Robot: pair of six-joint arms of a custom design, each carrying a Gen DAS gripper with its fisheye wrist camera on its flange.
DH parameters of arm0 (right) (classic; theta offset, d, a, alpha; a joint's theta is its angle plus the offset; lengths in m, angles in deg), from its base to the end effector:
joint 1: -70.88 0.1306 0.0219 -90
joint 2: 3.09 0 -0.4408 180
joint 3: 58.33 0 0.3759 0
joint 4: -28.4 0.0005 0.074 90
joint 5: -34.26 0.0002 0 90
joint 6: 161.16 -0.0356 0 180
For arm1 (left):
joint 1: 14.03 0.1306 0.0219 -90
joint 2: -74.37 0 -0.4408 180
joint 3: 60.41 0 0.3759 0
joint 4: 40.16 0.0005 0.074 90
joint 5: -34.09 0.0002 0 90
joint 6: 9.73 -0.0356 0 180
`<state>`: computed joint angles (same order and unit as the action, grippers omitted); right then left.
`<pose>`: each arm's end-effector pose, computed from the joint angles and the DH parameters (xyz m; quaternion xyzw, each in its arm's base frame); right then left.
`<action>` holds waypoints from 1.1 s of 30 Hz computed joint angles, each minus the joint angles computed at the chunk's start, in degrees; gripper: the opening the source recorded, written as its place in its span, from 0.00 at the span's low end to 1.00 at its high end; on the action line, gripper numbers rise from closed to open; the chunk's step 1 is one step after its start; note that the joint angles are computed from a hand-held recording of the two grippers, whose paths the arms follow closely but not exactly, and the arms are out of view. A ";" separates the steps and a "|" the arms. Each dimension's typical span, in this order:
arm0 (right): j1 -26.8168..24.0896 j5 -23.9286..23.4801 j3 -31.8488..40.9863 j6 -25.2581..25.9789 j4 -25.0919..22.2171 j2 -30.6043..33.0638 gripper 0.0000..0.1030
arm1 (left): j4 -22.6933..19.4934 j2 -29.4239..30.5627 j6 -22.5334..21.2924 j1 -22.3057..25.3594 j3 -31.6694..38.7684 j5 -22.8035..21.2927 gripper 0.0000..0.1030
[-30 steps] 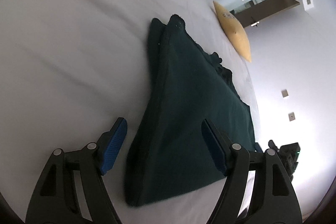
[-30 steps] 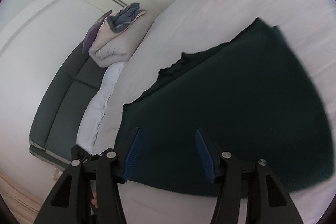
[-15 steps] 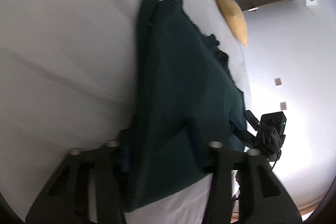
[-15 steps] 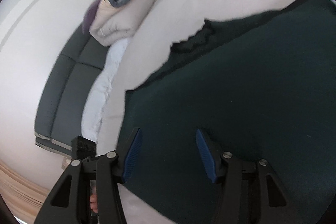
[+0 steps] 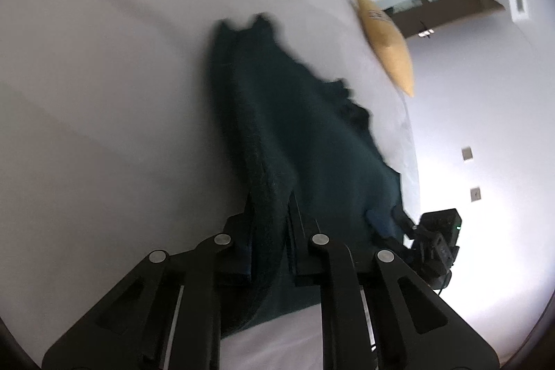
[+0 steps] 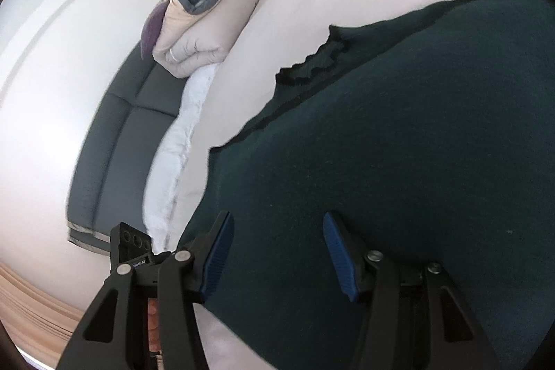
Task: Fold small clothes
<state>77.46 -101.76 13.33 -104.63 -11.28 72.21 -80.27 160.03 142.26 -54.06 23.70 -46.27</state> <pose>0.3516 0.0658 0.4652 0.0459 0.8580 0.4621 0.2197 0.3371 -0.2916 0.4873 -0.1394 0.8990 -0.3654 0.1971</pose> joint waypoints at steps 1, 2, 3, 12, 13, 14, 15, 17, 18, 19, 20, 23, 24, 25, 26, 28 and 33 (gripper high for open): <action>-0.97 -1.37 -0.33 -0.78 0.65 -0.34 0.56 | -2.00 1.53 -1.30 -1.44 3.72 -1.64 0.11; -2.64 -3.37 -0.90 -1.69 1.60 -0.77 0.56 | -3.34 2.90 -2.27 -2.51 6.54 -2.64 0.11; -4.05 -4.95 -1.28 -2.38 2.17 -0.99 0.57 | -4.92 5.34 -3.42 -4.15 10.82 -3.96 0.11; -17.62 -17.84 -3.92 -10.65 9.17 -0.11 0.61 | -12.28 27.01 -8.71 -15.70 35.61 -4.78 0.11; -18.35 -18.57 -3.50 -9.30 7.58 0.24 0.61 | -12.48 28.20 -9.13 -16.53 36.33 -4.76 0.11; -19.02 -19.39 -3.16 -8.16 6.42 0.63 0.61 | -12.82 28.70 -9.69 -16.97 36.69 -5.09 0.11; -19.40 -20.01 -2.63 -6.73 4.96 1.05 0.61 | -13.41 29.13 -10.47 -17.47 37.13 -6.21 0.12; -19.03 -20.22 -1.32 -3.93 2.12 2.00 0.61 | -13.04 28.93 -11.11 -17.62 36.69 -7.15 0.12; -18.58 -19.92 -0.80 -3.47 1.59 2.41 0.61 | -12.79 28.83 -10.96 -17.47 36.53 -6.79 0.12; -18.09 -19.48 -0.51 -3.42 1.51 2.71 0.61 | -13.00 28.87 -11.24 -17.36 36.71 -6.93 0.12; -17.45 -18.61 -0.03 -3.53 1.23 3.06 0.61 | -13.47 28.88 -11.82 -17.43 36.93 -7.38 0.13; -15.47 -15.56 2.12 -1.25 -2.38 3.82 0.61 | -14.68 29.15 -13.00 -18.18 37.76 -9.58 0.13; -14.41 -13.70 3.49 0.10 -4.33 4.39 0.61 | -15.17 29.70 -13.11 -18.60 38.71 -10.35 0.14; -13.68 -12.19 4.40 1.32 -5.95 4.72 0.58 | -15.22 29.87 -13.49 -18.87 39.07 -10.85 0.14; -13.07 -10.84 5.46 2.84 -7.83 5.19 0.55 | -14.95 29.82 -13.76 -19.00 39.00 -11.01 0.16; -12.03 -7.43 8.04 7.50 -13.30 6.60 0.35 | -14.24 29.73 -14.18 -19.18 38.85 -10.44 0.20; -13.03 -5.51 9.98 11.51 -17.32 8.05 0.17 | -14.11 27.32 -15.17 -19.91 37.38 -8.41 0.21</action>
